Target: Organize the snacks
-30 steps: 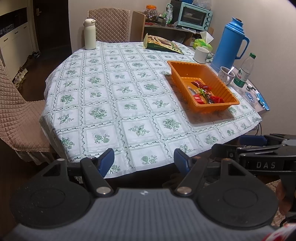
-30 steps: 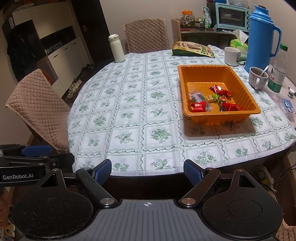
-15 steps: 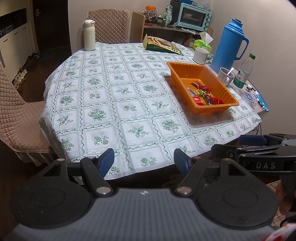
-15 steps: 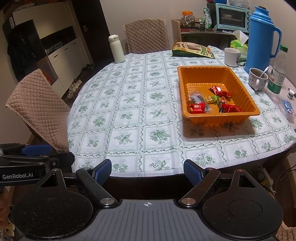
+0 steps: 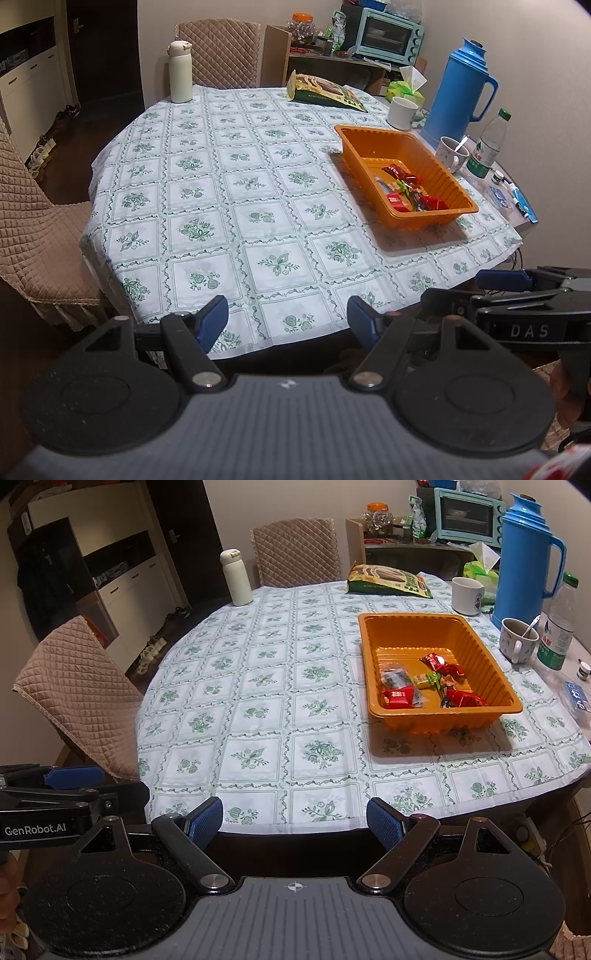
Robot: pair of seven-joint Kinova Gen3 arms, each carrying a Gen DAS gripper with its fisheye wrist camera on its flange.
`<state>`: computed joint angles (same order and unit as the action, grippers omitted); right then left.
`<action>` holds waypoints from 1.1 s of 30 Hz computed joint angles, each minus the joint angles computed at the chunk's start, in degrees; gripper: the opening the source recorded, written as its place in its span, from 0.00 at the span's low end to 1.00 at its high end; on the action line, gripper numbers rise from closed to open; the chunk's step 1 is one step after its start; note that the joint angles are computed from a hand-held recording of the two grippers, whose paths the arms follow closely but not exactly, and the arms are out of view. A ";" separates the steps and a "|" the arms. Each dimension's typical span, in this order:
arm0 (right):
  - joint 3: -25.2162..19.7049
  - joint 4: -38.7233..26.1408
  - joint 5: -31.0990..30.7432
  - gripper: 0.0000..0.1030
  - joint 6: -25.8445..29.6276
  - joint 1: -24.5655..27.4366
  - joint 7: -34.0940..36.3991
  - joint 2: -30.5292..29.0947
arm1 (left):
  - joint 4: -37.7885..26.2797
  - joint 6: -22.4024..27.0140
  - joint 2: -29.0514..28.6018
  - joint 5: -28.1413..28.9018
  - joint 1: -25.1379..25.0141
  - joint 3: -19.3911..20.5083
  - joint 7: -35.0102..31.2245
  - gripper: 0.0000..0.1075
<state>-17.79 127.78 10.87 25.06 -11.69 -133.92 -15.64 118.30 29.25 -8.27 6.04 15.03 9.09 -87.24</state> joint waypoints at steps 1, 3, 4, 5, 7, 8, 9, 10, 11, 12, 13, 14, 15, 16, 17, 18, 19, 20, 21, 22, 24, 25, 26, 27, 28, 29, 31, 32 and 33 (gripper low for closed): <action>0.00 0.02 0.02 0.82 0.00 -0.01 -0.01 -0.02 | -0.08 0.03 0.04 -0.01 0.01 0.01 0.02 0.64; 0.02 -0.05 0.02 0.82 0.03 -0.02 -0.02 0.02 | 0.01 0.02 -0.02 -0.02 0.02 0.01 0.06 0.64; 0.08 -0.01 -0.01 0.82 0.04 -0.08 0.03 -0.03 | 0.01 0.02 -0.02 -0.03 0.03 0.00 0.06 0.64; 0.08 -0.01 0.00 0.82 0.04 -0.08 0.03 -0.03 | 0.03 0.01 -0.03 -0.04 0.03 -0.01 0.05 0.64; 0.08 -0.01 0.00 0.82 0.04 -0.09 0.03 -0.03 | 0.03 0.01 -0.03 -0.04 0.04 -0.01 0.05 0.64; 0.05 -0.03 0.01 0.82 0.02 -0.07 -0.01 0.00 | 0.05 -0.01 -0.06 -0.07 0.02 0.00 0.10 0.64; 0.03 -0.04 0.04 0.82 -0.02 -0.06 -0.03 0.01 | 0.05 -0.01 -0.06 -0.07 0.03 0.00 0.10 0.64; 0.04 0.03 0.05 0.82 -0.06 -0.07 -0.02 -0.02 | 0.05 -0.01 -0.06 -0.07 0.03 -0.02 0.08 0.64; 0.04 0.00 0.06 0.82 -0.08 -0.06 -0.02 0.02 | 0.05 -0.02 -0.06 -0.03 0.04 -0.05 0.03 0.64; 0.00 0.01 0.07 0.82 -0.03 -0.05 -0.06 0.01 | 0.02 -0.03 -0.05 -0.01 0.04 -0.07 -0.01 0.64; 0.00 0.01 0.08 0.82 -0.03 -0.06 -0.06 0.01 | 0.10 -0.09 -0.08 -0.01 0.04 -0.05 0.01 0.64; 0.01 0.04 0.06 0.82 -0.08 -0.08 -0.06 0.00 | 0.04 0.04 -0.14 0.28 0.08 -0.37 -0.44 0.64; -0.03 0.02 0.10 0.82 -0.06 -0.05 -0.10 0.02 | 0.01 0.02 -0.11 0.37 0.07 -0.38 -0.54 0.64; -0.06 0.03 0.13 0.82 -0.06 -0.03 -0.14 0.02 | 0.10 -0.03 -0.15 0.39 0.04 -0.33 -0.51 0.64; -0.06 0.03 0.14 0.82 -0.06 -0.04 -0.15 0.02 | 0.14 -0.07 -0.16 0.36 0.02 -0.28 -0.47 0.64; -0.04 0.03 0.15 0.82 -0.16 -0.05 -0.14 0.06 | 0.10 0.01 -0.23 0.70 0.08 -0.58 -0.97 0.64; -0.34 -0.02 0.32 0.82 -0.18 0.11 -0.43 0.16 | 0.00 0.05 -0.15 0.83 0.08 -0.62 -1.14 0.64; -0.41 -0.05 0.39 0.82 -0.14 0.12 -0.54 0.19 | -0.17 0.27 -0.17 1.14 0.08 -0.86 -1.57 0.64; -0.43 -0.12 0.46 0.82 -0.14 0.11 -0.61 0.28 | -0.24 0.30 -0.13 1.25 0.04 -0.86 -1.70 0.64; -0.39 -0.08 0.49 0.82 -0.16 0.06 -0.65 0.25 | -0.22 0.29 -0.15 1.29 -0.02 -0.84 -1.75 0.64; -0.44 -0.10 0.60 0.82 -0.13 0.06 -0.80 0.28 | -0.21 0.30 -0.16 1.34 -0.11 -0.77 -1.80 0.64; -0.38 0.00 0.62 0.82 -0.20 0.01 -0.81 0.21 | -0.21 0.26 -0.15 1.33 -0.16 -0.74 -1.80 0.64; -0.34 0.03 0.62 0.82 -0.22 -0.01 -0.81 0.21 | -0.21 0.31 -0.14 1.22 -0.23 -0.66 -1.68 0.64; -0.38 -0.03 0.68 0.82 -0.20 0.04 -0.89 0.28 | -0.33 0.39 -0.02 1.30 -0.25 -0.74 -1.83 0.64; -0.57 -0.07 0.79 0.82 -0.12 0.10 -1.11 0.30 | -0.42 0.42 0.12 1.61 -0.18 -0.95 -2.27 0.64; -0.78 -0.19 0.93 0.82 -0.06 0.19 -1.38 0.43 | -0.50 0.43 0.24 1.85 -0.17 -1.09 -2.61 0.64; -1.22 -0.48 1.35 0.82 0.06 0.37 -2.06 0.75 | -0.50 0.34 0.45 2.31 -0.16 -1.32 -3.35 0.64; -1.21 -0.57 1.49 0.82 0.06 0.31 -2.25 0.93 | -0.48 0.27 0.59 2.56 -0.18 -1.43 -3.71 0.64; -1.29 -0.68 1.72 0.82 0.02 0.32 -2.55 1.20 | -0.49 0.33 0.74 2.70 -0.22 -1.41 -3.81 0.64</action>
